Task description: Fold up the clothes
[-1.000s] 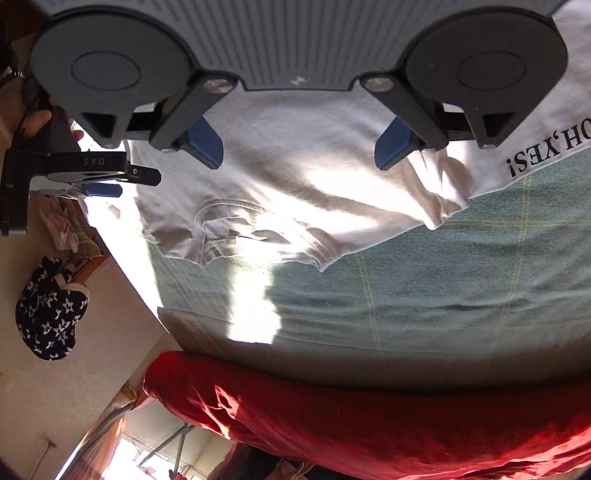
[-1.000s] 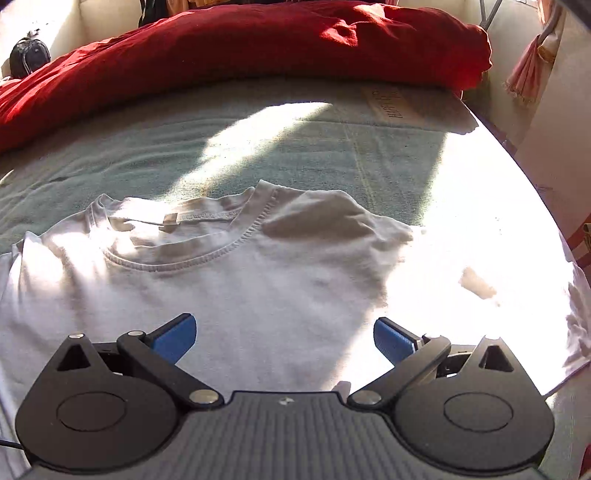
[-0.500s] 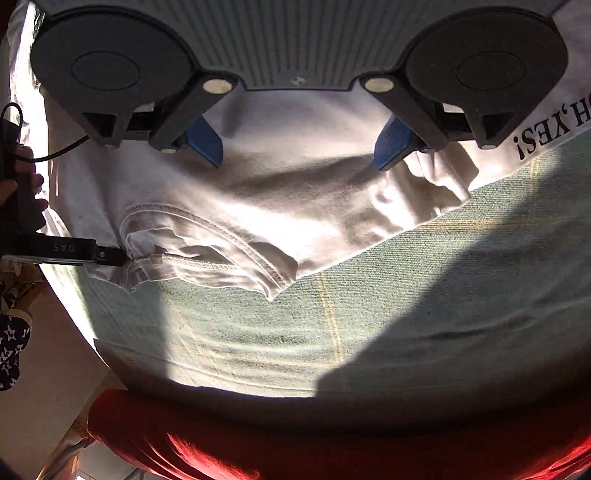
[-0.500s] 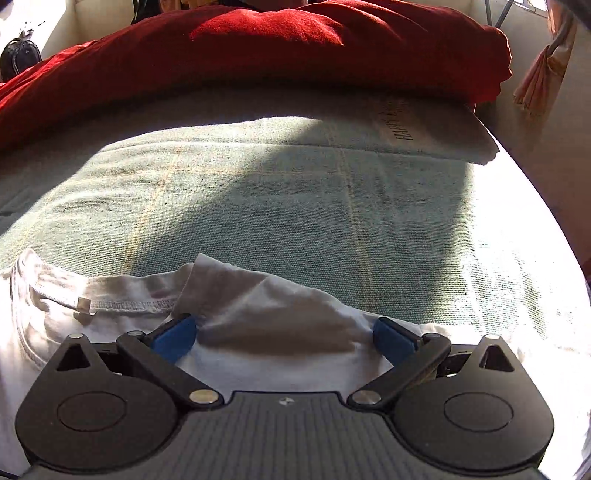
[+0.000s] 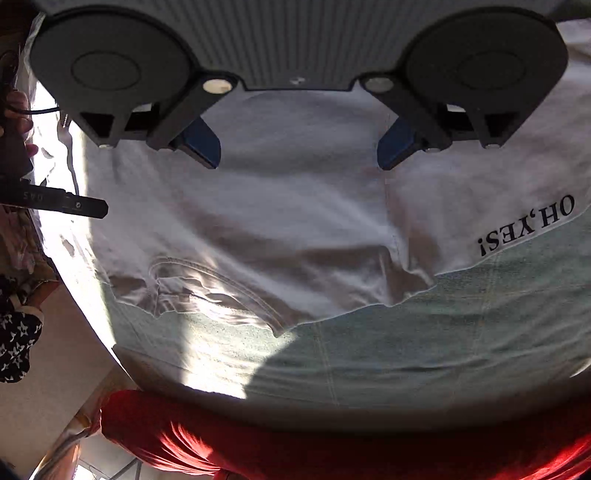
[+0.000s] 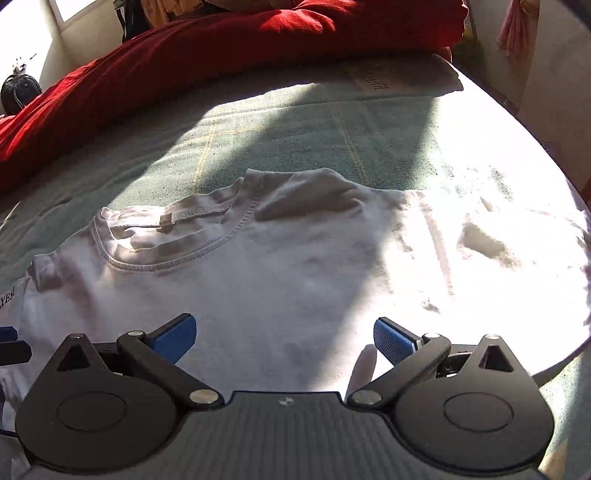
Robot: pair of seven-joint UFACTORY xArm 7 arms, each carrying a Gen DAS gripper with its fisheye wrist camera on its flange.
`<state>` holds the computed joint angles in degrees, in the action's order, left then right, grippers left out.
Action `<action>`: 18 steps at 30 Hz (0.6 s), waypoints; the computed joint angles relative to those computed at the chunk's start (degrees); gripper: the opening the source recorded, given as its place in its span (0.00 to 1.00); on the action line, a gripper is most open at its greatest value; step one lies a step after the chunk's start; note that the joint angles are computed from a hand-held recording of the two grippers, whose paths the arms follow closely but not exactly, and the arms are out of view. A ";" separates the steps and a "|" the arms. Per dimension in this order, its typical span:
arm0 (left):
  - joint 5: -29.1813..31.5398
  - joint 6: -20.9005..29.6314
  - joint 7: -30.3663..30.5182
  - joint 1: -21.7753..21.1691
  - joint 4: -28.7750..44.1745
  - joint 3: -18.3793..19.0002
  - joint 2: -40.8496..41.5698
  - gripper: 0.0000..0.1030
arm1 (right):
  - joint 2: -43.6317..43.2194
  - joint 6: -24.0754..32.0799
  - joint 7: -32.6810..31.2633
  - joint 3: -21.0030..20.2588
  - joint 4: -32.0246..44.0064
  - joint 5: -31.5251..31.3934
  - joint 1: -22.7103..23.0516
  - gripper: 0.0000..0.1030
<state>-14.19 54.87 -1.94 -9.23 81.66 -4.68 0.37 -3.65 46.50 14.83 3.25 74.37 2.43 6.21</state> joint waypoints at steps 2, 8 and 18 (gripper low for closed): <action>0.65 -0.60 0.51 -0.14 -1.44 -0.10 -0.55 0.90 | -1.59 -0.70 0.28 -0.15 -2.60 -0.93 -0.27 1.00; 3.29 0.69 -3.43 -0.59 1.66 -0.36 0.38 0.90 | -4.09 -6.41 -2.06 -2.08 -4.38 0.10 -2.20 1.00; 10.55 0.88 -13.11 -2.76 3.95 -1.41 1.99 0.90 | 8.72 -7.35 -15.36 -5.24 5.36 9.76 -8.62 1.00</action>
<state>-3.63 55.76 -15.05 -11.99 85.61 -6.09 2.36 5.07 39.15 -0.53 -2.00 79.73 12.18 -2.41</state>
